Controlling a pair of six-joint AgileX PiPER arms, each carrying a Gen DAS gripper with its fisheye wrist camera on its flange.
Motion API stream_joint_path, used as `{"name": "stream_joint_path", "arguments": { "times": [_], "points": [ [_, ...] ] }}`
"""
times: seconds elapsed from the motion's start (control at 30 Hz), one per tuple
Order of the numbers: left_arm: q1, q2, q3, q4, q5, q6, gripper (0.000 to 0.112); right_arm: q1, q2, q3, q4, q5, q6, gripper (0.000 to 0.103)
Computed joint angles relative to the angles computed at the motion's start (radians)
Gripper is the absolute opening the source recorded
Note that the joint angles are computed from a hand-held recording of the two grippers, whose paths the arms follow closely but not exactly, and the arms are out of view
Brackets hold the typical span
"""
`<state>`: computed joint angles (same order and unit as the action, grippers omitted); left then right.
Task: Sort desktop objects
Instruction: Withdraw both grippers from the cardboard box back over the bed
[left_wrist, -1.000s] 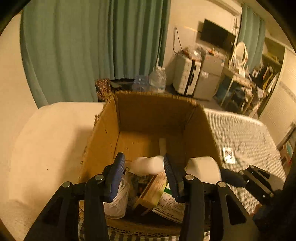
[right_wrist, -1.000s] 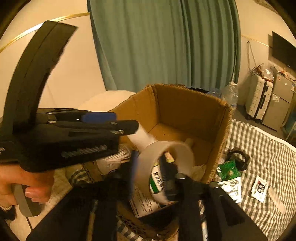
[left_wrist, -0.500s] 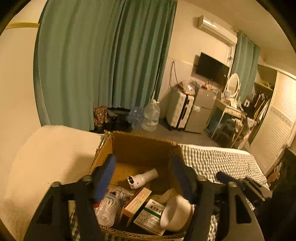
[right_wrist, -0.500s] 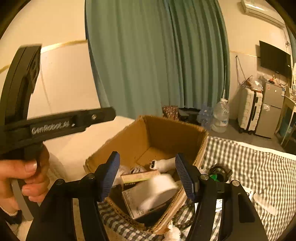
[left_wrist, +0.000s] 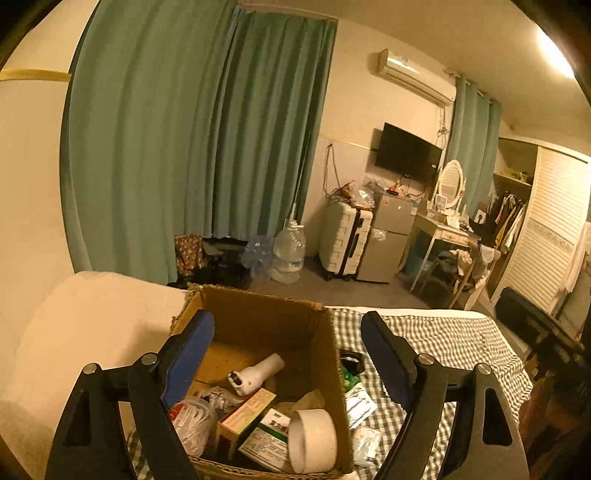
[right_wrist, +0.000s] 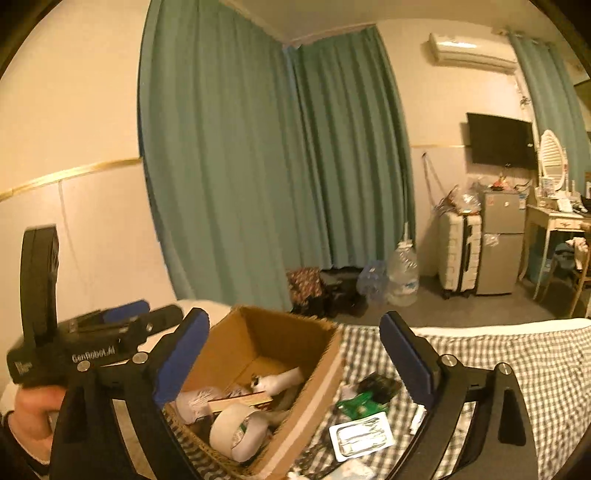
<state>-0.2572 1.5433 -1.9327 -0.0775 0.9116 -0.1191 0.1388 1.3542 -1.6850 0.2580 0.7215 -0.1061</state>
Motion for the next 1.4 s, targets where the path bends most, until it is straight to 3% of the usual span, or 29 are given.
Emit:
{"name": "stream_joint_path", "arguments": {
  "times": [0.17,0.3,0.43,0.53,0.67,0.87,1.13,1.2,1.3,1.4],
  "points": [
    [-0.076,-0.028,0.004,0.104,-0.008,-0.082,0.102,-0.060,-0.044,-0.049,-0.013,0.057,-0.004,0.103],
    [-0.151,-0.032,-0.030,0.181,0.014,-0.142,0.103,-0.134,-0.070,-0.100,0.010,0.125,-0.031,0.103],
    [-0.245,-0.028,-0.070,0.268,0.052,-0.198,0.103,-0.257,-0.106,-0.107,0.125,0.174,-0.145,0.103],
    [-0.316,-0.002,-0.112,0.313,0.088,-0.214,0.103,-0.392,-0.113,-0.122,0.282,0.257,-0.261,0.103],
    [-0.385,0.033,-0.130,0.333,0.105,-0.214,0.103,-0.532,-0.118,-0.115,0.401,0.323,-0.366,0.103],
    [-0.436,0.167,-0.242,0.251,0.201,-0.179,0.103,-0.722,-0.096,-0.087,0.508,0.389,-0.516,0.103],
    [-0.521,0.324,-0.293,0.287,0.255,-0.149,0.103,-0.793,-0.041,0.065,0.454,0.286,-0.759,0.103],
    [-0.525,0.341,-0.256,0.283,0.239,-0.141,0.103,-0.807,-0.023,0.104,0.478,0.269,-0.838,0.103],
    [-0.521,0.425,-0.301,0.258,0.282,-0.132,0.102,-0.818,0.012,0.151,0.517,0.268,-0.960,0.103],
    [-0.508,0.475,-0.302,0.244,0.295,-0.111,0.099,-0.770,0.056,0.169,0.430,0.241,-0.960,0.103]
  ]
}}
